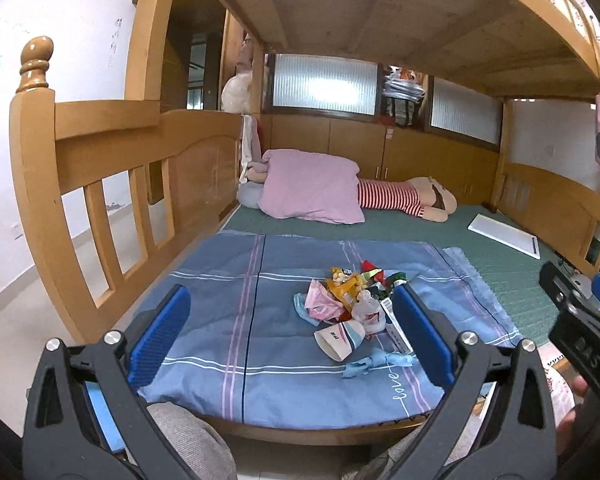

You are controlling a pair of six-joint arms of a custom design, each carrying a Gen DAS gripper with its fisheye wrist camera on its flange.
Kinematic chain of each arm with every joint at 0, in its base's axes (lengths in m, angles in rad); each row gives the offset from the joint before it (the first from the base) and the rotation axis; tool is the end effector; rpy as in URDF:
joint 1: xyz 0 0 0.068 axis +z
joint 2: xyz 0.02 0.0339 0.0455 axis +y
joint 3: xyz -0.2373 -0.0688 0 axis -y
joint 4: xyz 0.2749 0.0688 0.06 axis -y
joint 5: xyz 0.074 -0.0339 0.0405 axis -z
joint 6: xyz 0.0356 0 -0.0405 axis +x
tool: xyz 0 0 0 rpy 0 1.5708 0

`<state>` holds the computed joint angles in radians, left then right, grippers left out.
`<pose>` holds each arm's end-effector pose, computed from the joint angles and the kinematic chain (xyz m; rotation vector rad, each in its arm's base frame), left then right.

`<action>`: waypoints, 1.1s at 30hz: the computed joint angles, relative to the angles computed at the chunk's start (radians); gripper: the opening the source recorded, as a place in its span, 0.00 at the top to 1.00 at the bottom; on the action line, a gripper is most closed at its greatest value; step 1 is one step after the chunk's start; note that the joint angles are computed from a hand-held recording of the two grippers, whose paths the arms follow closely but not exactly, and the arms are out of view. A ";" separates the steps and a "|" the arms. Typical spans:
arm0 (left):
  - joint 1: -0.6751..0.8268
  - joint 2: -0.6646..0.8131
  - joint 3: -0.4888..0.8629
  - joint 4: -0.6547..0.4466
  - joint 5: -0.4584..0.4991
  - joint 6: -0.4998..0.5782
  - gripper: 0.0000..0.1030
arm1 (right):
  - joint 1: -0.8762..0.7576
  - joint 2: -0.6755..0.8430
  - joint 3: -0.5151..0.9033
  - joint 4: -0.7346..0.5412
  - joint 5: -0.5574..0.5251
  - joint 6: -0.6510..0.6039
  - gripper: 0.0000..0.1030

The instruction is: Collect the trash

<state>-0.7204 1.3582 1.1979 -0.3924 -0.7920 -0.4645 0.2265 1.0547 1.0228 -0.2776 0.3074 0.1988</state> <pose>0.2686 -0.2020 0.3088 -0.1971 1.9391 0.0668 0.2776 0.0529 0.3382 0.1840 1.8563 0.0049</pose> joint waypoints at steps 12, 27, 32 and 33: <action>-0.012 0.032 0.009 0.025 -0.051 0.042 0.02 | 0.028 -0.015 -0.016 0.004 0.022 -0.012 0.03; -0.020 0.042 0.020 0.031 -0.067 0.066 0.02 | 0.044 -0.014 -0.028 0.027 0.037 -0.031 0.03; -0.025 0.045 0.024 0.031 -0.071 0.074 0.02 | 0.046 -0.012 -0.026 0.026 0.041 -0.030 0.03; -0.023 0.044 0.024 0.032 -0.068 0.076 0.02 | 0.045 -0.011 -0.025 0.026 0.040 -0.029 0.03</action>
<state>-0.7431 1.4020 1.2222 -0.3605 -0.8604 -0.3883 0.2717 1.0433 0.9978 -0.2517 0.3469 0.1693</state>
